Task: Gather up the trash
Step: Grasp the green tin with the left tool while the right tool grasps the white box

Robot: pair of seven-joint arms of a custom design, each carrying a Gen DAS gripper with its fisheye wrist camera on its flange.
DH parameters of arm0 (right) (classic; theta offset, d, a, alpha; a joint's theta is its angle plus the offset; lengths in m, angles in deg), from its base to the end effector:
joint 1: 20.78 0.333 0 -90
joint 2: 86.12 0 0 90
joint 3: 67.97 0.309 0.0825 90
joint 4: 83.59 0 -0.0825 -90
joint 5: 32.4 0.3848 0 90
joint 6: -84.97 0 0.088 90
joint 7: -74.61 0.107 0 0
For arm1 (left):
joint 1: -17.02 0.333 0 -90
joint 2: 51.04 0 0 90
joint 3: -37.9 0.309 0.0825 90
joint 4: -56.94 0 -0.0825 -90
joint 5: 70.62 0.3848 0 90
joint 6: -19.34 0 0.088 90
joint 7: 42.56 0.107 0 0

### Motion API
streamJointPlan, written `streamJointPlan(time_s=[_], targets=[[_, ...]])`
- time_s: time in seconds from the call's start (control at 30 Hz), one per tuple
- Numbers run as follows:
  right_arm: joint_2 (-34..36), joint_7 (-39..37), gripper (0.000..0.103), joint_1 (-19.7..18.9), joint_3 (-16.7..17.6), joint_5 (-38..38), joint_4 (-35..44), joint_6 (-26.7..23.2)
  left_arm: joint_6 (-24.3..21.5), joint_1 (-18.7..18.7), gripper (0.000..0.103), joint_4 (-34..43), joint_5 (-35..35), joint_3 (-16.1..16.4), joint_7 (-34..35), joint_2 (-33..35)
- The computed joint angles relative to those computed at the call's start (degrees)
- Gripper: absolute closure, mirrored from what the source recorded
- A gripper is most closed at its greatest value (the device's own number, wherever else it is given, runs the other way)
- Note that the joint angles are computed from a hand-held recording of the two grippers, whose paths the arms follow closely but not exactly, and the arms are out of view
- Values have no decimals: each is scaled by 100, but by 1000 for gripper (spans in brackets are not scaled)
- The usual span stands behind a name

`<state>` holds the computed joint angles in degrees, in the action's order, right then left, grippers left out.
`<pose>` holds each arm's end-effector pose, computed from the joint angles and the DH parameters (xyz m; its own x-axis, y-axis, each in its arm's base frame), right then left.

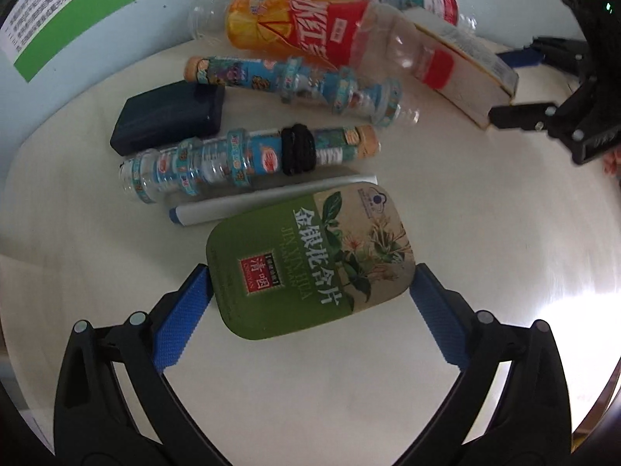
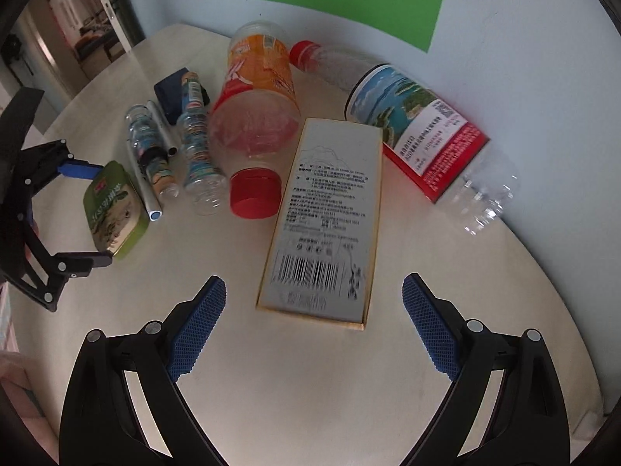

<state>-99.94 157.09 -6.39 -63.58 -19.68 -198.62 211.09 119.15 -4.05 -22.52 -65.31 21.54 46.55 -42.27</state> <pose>0.4935 0.1797 0.5992 0.3874 -0.9108 -0.1429 -0.8527 -0.2951 -0.4311 0.5037 -0.3561 0.6365 -0.5897 -0.8063 -0.0464 -0.7839 0.5853 -0.2072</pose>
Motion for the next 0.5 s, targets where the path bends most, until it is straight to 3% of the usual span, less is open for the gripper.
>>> streamJointPlan(time_s=[0.2,0.23,0.3,0.37,0.5], targets=[[434,158,13,-19,-12,-41,248,117,17,-59,5,267,149,13,-360,251],[486,136,16,-13,-26,-12,292,88,21,-70,5,322,169,12,-371,302],[486,177,38,-17,4,-211,299,183,-20,-91,5,465,196,17,-424,409],[510,234,52,-27,-28,-172,383,95,123,-70,5,379,151,30,-487,370],[329,307,54,-75,-76,-140,319,-133,525,85,8,-49,-121,54,-523,86]])
